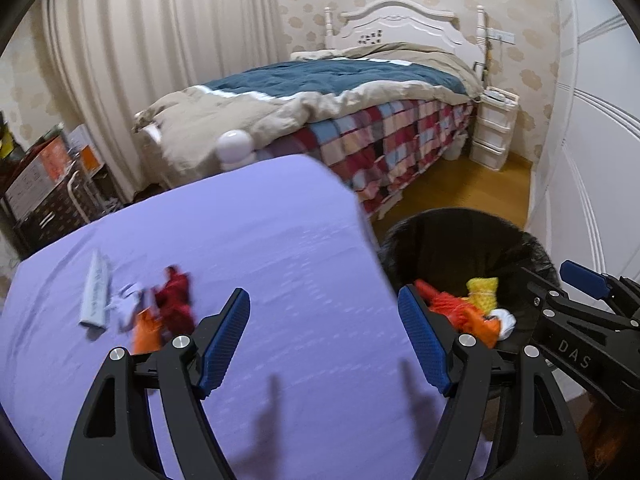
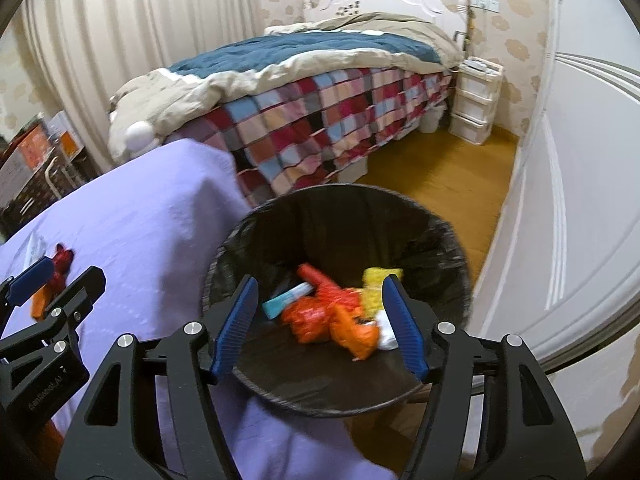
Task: Collect trash
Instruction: 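Move both open tools back to the remaining trash on the table, then grasp the orange cloth with the left tool while the right tool grasps the dark red tuft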
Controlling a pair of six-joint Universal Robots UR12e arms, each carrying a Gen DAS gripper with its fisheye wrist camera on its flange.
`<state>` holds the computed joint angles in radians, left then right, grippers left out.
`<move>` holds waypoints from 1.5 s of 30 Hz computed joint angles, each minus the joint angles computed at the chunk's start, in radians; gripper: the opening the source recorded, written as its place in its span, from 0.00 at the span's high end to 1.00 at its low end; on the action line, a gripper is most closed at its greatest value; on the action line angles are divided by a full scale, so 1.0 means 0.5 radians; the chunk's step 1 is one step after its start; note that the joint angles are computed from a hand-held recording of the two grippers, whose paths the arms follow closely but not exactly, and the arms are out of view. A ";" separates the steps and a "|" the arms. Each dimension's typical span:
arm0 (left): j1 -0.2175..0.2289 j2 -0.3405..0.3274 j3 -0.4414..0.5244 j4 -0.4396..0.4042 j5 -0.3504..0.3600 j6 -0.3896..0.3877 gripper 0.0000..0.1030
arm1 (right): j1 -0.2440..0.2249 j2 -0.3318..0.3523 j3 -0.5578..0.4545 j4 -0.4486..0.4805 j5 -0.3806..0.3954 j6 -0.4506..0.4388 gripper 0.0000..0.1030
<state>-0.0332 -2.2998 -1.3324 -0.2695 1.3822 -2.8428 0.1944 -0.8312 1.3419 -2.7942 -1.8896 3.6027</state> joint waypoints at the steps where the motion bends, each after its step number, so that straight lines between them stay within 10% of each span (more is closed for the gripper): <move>1: 0.008 0.004 -0.007 0.006 0.009 -0.008 0.28 | 0.009 0.008 -0.016 0.007 0.015 -0.013 0.39; 12: 0.121 0.018 -0.064 0.062 0.169 -0.123 0.29 | 0.108 0.101 -0.189 0.074 0.187 -0.198 0.39; 30: 0.165 -0.047 0.066 -0.277 0.137 -0.123 0.80 | 0.181 0.192 -0.363 0.214 0.256 -0.368 0.39; 45: 0.241 0.047 -0.098 -0.204 0.060 -0.169 0.81 | 0.209 0.258 -0.487 0.315 0.308 -0.471 0.39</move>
<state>0.0872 -2.2761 -1.3815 -0.3712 1.4123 -2.9273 0.2990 -0.7022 1.0985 -2.6367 -1.7358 3.3674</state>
